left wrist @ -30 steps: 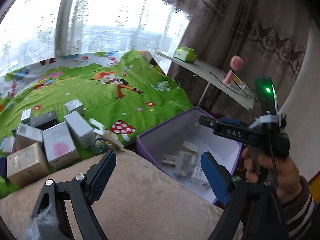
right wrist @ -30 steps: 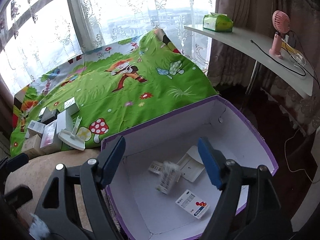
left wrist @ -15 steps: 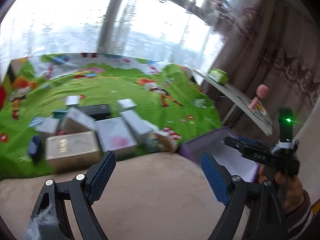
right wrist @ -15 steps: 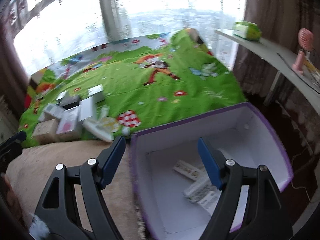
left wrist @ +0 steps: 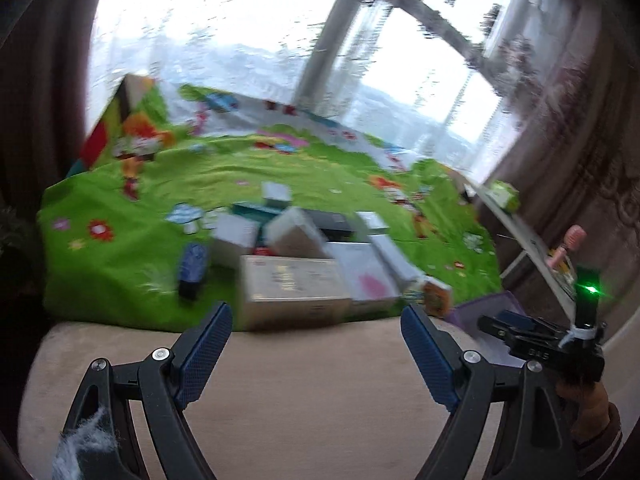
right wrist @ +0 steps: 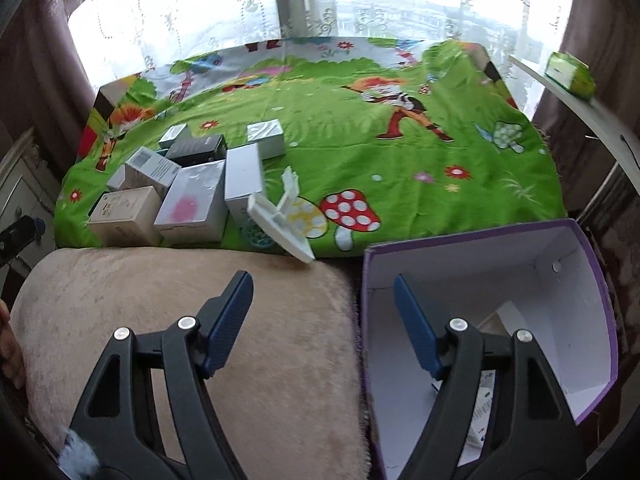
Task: Organize rigid objects
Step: 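Return both tools to the remaining boxes on the sheet, then grasp the dark blue item with the left tool while the right tool grasps the white plastic stand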
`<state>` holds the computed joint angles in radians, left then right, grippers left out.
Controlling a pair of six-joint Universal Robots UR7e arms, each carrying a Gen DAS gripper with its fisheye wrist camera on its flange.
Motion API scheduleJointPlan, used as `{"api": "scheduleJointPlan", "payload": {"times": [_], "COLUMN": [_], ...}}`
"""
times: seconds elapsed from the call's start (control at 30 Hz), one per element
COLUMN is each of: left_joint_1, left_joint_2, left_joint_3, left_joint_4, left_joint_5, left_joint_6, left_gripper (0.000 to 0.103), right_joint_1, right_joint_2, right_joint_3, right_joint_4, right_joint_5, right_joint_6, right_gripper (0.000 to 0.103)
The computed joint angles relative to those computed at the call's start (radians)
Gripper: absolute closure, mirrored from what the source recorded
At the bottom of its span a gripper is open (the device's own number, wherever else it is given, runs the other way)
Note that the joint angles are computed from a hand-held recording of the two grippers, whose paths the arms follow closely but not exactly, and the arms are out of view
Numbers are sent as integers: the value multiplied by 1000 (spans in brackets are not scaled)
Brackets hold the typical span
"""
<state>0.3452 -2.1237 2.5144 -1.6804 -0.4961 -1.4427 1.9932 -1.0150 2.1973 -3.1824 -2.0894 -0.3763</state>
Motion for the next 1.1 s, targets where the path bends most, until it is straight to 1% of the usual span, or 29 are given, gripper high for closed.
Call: {"api": "scheduleJointPlan", "payload": {"times": [0.07,0.13,0.2,0.23,0.33,0.37,0.43,0.47,0.53,0.57,0.67,0.77,0.87,0.97,1.03,1.1], "left_joint_1": [13,32,65,83,178,230,301,323,367,389,428,471,497,519,525,528], "left_joint_2": [-33,-41,-23,-14,20,36,65,74,105,117,157,201,223,252,258,263], "left_joint_3": [-14,-29,-58,-68,-94,-97,-109,-106,-122,-124,-144,-168,-176,-189,-190,-191], "left_joint_4": [85,135,195,199,139,76,16,-29,-49,-80,-102,-122,-151,-160,-171,-179], "left_joint_5": [1,1,-1,-6,-42,-60,-84,-91,-99,-101,-97,-89,-87,-85,-83,-80], "left_joint_6": [-61,-87,-115,-108,-32,23,78,118,141,171,212,243,278,300,310,319], "left_gripper": [16,16,19,21,27,28,36,36,38,38,38,38,38,43,46,46], "right_joint_1": [6,11,15,16,17,17,18,18,17,17,16,12,8,6,5,3], "right_joint_2": [19,34,52,61,82,92,111,119,131,139,161,179,188,195,205,211], "right_joint_3": [-14,-23,-38,-47,-66,-75,-90,-98,-109,-116,-136,-159,-175,-183,-194,-205], "right_joint_4": [6,13,28,36,42,44,43,47,55,60,61,70,80,87,101,130], "right_joint_5": [-12,-22,-30,-32,-37,-36,-44,-45,-44,-47,-52,-48,-41,-28,-40,-45], "right_joint_6": [-7,-9,-19,-23,-32,-37,-44,-48,-53,-55,-65,-69,-70,-78,-74,-70], "right_gripper": [27,29,32,32,33,33,32,32,32,33,33,37,40,40,46,50]}}
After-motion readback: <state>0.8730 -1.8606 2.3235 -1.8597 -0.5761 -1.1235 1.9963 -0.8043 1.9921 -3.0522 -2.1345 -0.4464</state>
